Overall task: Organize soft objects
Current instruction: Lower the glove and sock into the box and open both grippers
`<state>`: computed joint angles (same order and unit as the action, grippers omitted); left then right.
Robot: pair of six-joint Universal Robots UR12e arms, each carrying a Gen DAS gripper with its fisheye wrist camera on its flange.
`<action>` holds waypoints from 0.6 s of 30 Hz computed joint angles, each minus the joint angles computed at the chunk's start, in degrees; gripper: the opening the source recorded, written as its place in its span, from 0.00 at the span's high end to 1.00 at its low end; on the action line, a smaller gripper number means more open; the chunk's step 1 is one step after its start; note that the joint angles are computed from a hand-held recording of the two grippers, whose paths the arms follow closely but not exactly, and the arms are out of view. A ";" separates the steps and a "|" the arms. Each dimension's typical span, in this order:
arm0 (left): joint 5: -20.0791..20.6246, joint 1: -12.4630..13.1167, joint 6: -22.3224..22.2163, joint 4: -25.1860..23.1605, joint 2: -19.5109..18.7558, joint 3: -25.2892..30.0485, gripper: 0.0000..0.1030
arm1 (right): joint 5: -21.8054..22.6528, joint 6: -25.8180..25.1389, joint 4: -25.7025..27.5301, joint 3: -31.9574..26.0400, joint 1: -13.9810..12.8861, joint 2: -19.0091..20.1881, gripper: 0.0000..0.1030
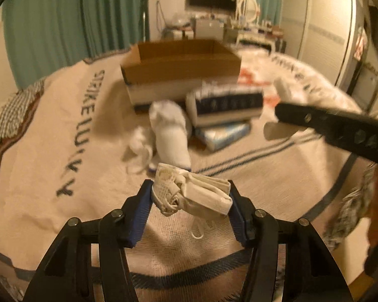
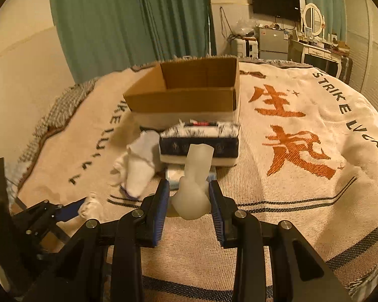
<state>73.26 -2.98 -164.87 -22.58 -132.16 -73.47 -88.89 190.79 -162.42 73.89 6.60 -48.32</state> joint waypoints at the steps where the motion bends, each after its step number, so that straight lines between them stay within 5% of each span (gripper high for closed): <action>1: -0.48 0.15 -0.15 0.50 0.36 -0.07 0.47 | -0.21 -0.61 -0.31 0.05 0.02 -0.24 0.69; 9: -0.86 -0.04 -1.11 5.14 0.27 5.14 0.47 | -1.41 -5.80 -1.43 -4.00 0.07 -0.78 0.69; 18: 0.57 -0.96 -2.41 1.20 -7.95 23.42 0.47 | -0.93 -9.46 3.27 -20.84 -1.24 5.27 0.69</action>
